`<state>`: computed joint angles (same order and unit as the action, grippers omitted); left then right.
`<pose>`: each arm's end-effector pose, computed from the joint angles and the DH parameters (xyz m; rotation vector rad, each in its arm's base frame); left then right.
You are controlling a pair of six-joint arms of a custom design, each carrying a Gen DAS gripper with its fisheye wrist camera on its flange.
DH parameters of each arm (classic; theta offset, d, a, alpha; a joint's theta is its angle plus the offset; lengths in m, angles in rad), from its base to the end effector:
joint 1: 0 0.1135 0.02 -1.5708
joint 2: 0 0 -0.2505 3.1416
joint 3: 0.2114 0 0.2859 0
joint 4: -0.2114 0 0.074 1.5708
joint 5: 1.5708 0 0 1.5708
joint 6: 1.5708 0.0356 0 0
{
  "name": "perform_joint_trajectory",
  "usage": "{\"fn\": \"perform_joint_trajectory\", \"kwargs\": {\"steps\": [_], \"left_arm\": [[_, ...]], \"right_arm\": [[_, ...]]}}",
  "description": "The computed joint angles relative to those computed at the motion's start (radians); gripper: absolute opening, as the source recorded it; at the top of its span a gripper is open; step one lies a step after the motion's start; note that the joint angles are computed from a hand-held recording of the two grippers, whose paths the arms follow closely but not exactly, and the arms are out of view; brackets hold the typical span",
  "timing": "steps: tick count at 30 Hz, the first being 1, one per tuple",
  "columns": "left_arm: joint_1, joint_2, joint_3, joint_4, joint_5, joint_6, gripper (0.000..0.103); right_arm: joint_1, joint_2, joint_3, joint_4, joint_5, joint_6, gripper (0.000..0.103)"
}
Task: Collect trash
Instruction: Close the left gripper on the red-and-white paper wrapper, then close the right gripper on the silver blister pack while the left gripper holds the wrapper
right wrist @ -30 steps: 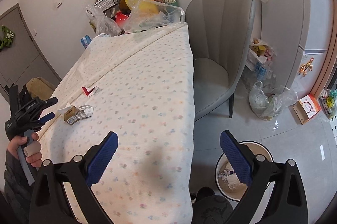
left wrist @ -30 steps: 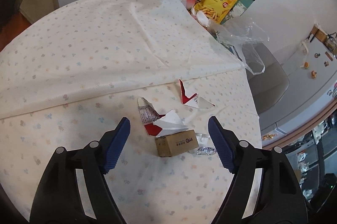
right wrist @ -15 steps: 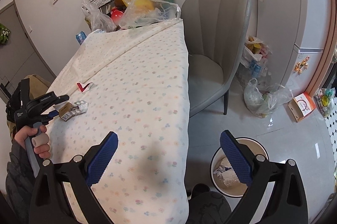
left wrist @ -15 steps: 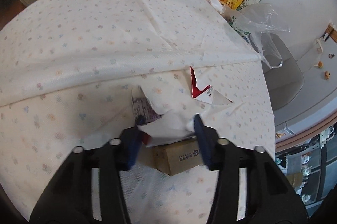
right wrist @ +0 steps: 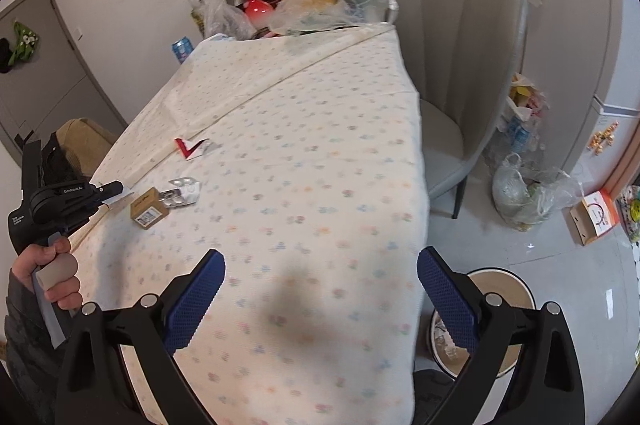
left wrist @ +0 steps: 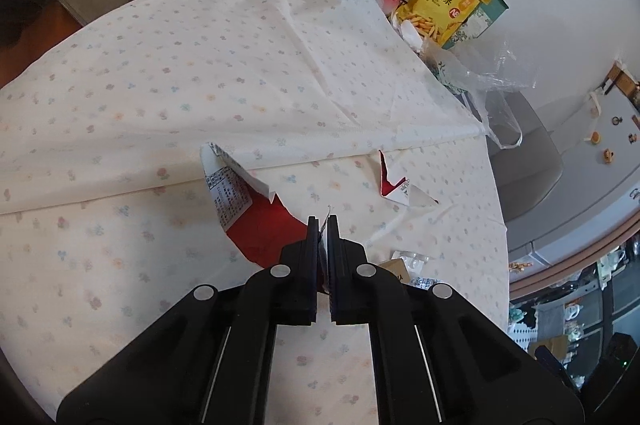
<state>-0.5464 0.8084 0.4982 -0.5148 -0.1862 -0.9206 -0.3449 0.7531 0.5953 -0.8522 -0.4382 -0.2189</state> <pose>0.1790 -0.1011 0.1864 -0.5388 2.3694 -0.4675 0.1738 -0.0464 0.2102 -0.0026 2.4733 0.3302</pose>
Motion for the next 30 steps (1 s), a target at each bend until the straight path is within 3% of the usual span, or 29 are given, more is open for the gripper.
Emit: {"fn": "perform_joint_trajectory", "kwargs": {"steps": [8, 17, 30], "left_arm": [[0.024, -0.213, -0.05, -0.15, -0.024, 0.002, 0.005], [0.07, -0.37, -0.099, -0.265, -0.021, 0.008, 0.005], [0.239, -0.571, -0.145, -0.409, 0.049, 0.075, 0.005]], "right_arm": [[0.263, 0.069, 0.031, 0.092, 0.08, 0.147, 0.091], [0.576, 0.283, 0.12, 0.25, 0.215, 0.3, 0.083], [0.751, 0.596, 0.244, 0.387, 0.362, 0.371, 0.08]]}}
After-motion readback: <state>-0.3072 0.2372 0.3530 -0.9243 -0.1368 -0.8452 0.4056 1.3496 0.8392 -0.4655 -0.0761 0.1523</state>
